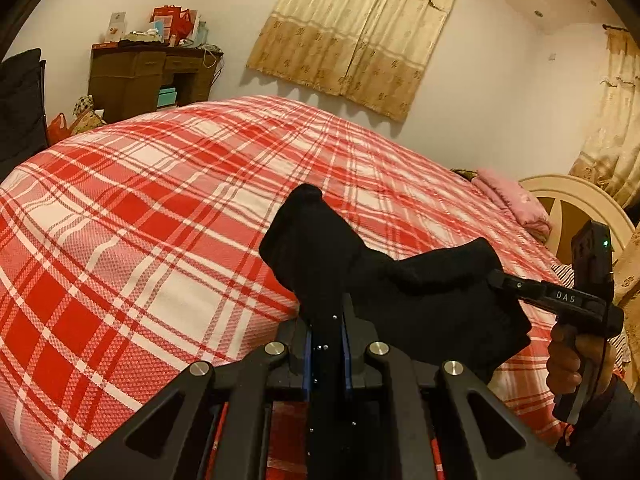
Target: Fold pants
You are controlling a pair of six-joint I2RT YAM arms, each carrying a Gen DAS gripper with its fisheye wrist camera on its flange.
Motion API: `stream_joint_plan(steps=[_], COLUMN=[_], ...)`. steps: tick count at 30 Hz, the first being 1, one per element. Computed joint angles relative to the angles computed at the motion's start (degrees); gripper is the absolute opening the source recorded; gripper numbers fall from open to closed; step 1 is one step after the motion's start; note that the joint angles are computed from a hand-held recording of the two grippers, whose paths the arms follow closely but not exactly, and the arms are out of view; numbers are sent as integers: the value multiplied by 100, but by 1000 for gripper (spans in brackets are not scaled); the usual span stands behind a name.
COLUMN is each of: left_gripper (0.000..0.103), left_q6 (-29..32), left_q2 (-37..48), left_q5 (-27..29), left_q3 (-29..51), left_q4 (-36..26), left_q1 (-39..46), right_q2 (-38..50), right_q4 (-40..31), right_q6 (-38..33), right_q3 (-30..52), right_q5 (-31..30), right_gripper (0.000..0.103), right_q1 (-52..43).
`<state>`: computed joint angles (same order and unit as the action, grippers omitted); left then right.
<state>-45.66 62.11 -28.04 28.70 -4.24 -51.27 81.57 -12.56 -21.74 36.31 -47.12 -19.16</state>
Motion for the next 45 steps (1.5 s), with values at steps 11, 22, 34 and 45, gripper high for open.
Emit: stream_joint_plan(steps=[11, 22, 34, 45], left_gripper=[12, 61, 70, 73], left_q6=[-7, -253, -1799, -4240], left_q2=[375, 862, 674, 1000], left_q5=[123, -370, -1586, -2884], left_q3=[-49, 81, 771, 2228], left_q4=[65, -264, -2666, -5363], left_q1=[118, 45, -1077, -3003], right_q2=[508, 868, 744, -1395], right_q4=[425, 920, 813, -2474], right_q6=[217, 401, 422, -2128], right_q3=[80, 55, 1, -109], right_q5=[281, 1124, 841, -719], right_gripper=[26, 35, 74, 93], right_q1=[197, 515, -599, -3323])
